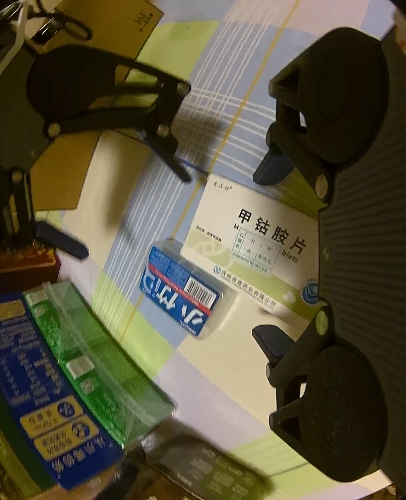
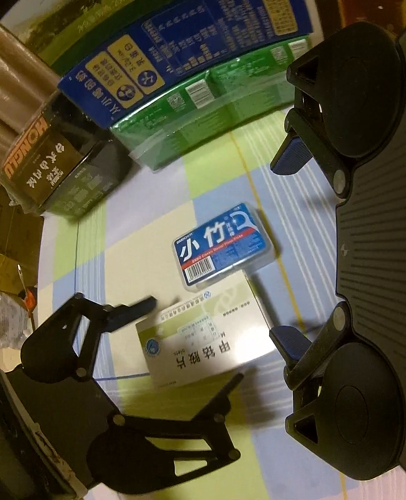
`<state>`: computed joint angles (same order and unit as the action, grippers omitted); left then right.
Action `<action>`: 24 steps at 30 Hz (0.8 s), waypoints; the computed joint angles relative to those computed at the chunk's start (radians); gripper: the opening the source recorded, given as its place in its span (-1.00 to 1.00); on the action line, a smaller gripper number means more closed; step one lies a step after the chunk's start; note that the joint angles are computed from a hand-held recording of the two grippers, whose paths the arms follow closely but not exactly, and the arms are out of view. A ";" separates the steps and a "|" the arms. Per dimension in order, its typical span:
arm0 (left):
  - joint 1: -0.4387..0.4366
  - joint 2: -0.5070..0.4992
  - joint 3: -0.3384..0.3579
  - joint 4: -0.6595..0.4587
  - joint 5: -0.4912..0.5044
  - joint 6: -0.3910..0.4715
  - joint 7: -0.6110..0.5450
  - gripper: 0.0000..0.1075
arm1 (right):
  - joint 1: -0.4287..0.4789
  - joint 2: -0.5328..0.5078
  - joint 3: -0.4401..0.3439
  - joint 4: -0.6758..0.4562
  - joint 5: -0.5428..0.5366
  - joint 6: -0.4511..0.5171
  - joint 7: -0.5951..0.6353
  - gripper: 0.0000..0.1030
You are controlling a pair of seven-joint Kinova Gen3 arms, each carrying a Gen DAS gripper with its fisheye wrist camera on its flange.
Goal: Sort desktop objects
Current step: 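Grasp the white tablet box with the left tool while the right tool grasps the blue floss box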
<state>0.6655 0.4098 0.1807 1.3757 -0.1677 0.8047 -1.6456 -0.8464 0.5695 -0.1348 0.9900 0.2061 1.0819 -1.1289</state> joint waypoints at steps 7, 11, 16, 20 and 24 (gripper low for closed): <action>-0.043 -0.019 0.020 0.028 0.060 0.000 -0.046 0.38 | 0.008 0.045 0.003 -0.060 -0.013 0.007 0.023 0.95; -0.054 -0.076 0.008 0.101 0.070 -0.015 -0.019 0.34 | 0.002 0.073 0.009 -0.090 -0.020 0.001 0.024 0.95; -0.067 -0.162 0.000 0.221 0.060 -0.064 0.075 0.34 | -0.007 0.127 0.017 -0.157 -0.041 0.021 0.013 0.95; -0.090 -0.211 0.015 0.300 0.067 -0.129 0.136 0.34 | -0.002 0.164 0.019 -0.211 -0.076 0.043 -0.021 0.95; -0.099 -0.208 0.032 0.314 0.064 -0.134 0.140 0.33 | 0.001 0.198 0.019 -0.286 -0.113 0.108 -0.046 0.86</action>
